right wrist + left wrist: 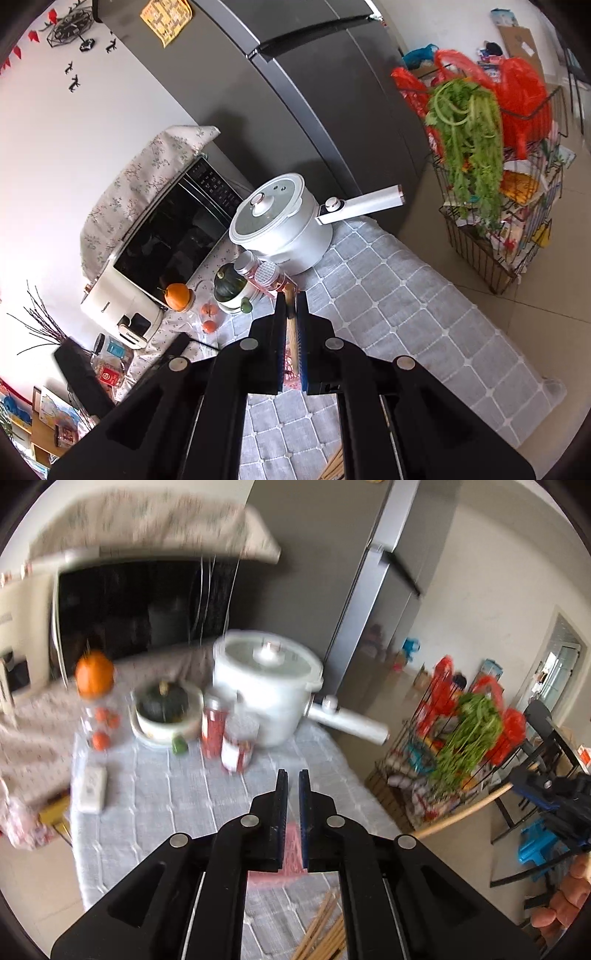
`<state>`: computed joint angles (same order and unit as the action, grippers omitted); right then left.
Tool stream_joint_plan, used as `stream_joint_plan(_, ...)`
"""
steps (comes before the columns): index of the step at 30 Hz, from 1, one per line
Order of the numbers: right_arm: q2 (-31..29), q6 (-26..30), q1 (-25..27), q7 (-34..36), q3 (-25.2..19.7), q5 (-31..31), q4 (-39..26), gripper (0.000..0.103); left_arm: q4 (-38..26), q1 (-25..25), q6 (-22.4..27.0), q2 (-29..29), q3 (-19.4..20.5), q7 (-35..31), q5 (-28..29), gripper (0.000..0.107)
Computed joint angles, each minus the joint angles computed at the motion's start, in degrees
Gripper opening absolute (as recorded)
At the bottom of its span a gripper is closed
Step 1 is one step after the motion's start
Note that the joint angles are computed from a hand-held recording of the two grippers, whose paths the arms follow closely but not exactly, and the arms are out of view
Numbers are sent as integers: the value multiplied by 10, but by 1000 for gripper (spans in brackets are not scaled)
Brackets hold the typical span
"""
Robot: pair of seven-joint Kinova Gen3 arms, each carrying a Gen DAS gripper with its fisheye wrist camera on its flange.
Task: Organize utensils
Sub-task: 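Lift the chopsticks and carry both tools over the pink basket, then open the left tool to drop its chopstick into the basket while the right tool releases its chopstick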
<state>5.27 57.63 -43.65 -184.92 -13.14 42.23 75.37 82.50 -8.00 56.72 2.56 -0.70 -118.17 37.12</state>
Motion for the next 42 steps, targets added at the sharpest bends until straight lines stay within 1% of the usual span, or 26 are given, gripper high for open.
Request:
stream_joint_plan(1, 5, -3, 3, 6, 1, -6, -4, 6, 0, 0, 8, 7, -5, 8, 1, 16)
stream_joint_plan(4, 23, -7, 6, 32, 9, -26, -22, 6, 28, -17, 3, -7, -11, -6, 24, 16)
stream_joint_plan(7, 41, -3, 2, 57, 20, -40, -43, 6, 60, -38, 14, -31, -35, -28, 67, 21)
stream_joint_plan(10, 55, -1, -2, 73, 31, -54, -61, 6, 87, -54, 29, -45, -59, -45, 103, 23)
stream_joint_plan(11, 59, 0, -5, 76, 35, -57, -65, 6, 94, -57, 33, -49, -64, -44, 105, 23)
stream_joint_plan(14, 78, 12, -12, 97, 46, -71, -90, 6, 87, -58, 46, -46, -65, -40, 98, 23)
stream_joint_plan(18, 102, 20, -16, 120, 61, -92, -116, 6, 86, -58, 48, -44, -64, -38, 95, 27)
stream_joint_plan(20, 115, 19, -16, 135, 67, -105, -128, 6, 85, -58, 51, -41, -62, -36, 90, 30)
stream_joint_plan(22, 124, 21, -17, 142, 74, -118, -137, 10, 83, -56, 52, -38, -58, -30, 80, 33)
stream_joint_plan(23, 124, 13, -19, 135, 79, -123, -130, 13, 84, -56, 53, -38, -57, -30, 78, 35)
stream_joint_plan(24, 122, 7, -22, 128, 83, -122, -122, 22, 85, -55, 53, -39, -56, -32, 76, 37)
stream_joint_plan(25, 120, 5, -31, 115, 88, -113, -111, 38, 86, -54, 52, -40, -55, -33, 75, 42)
stream_joint_plan(26, 120, 9, -38, 104, 91, -103, -107, 45, 89, -54, 49, -42, -55, -33, 76, 46)
stream_joint_plan(27, 118, 16, -49, 88, 95, -88, -100, 51, 92, -53, 46, -44, -55, -33, 75, 48)
stream_joint_plan(29, 113, 24, -57, 71, 94, -71, -86, 52, 95, -51, 44, -47, -56, -36, 75, 48)
stream_joint_plan(31, 110, 46, -73, 43, 94, -44, -72, 61, 97, -47, 42, -49, -55, -36, 71, 50)
stream_joint_plan(32, 109, 56, -79, 31, 93, -31, -65, 62, 98, -45, 40, -51, -54, -35, 69, 52)
stream_joint_plan(36, 102, 73, -86, 6, 78, -7, -37, 68, 109, -33, 23, -61, -50, -33, 55, 60)
stream_joint_plan(39, 96, 81, -94, -23, 69, 13, -12, 73, 120, -19, 5, -68, -45, -26, 38, 69)
stream_joint_plan(42, 97, 106, -107, -41, 59, 36, 2, 77, 127, -6, -7, -72, -39, -17, 17, 76)
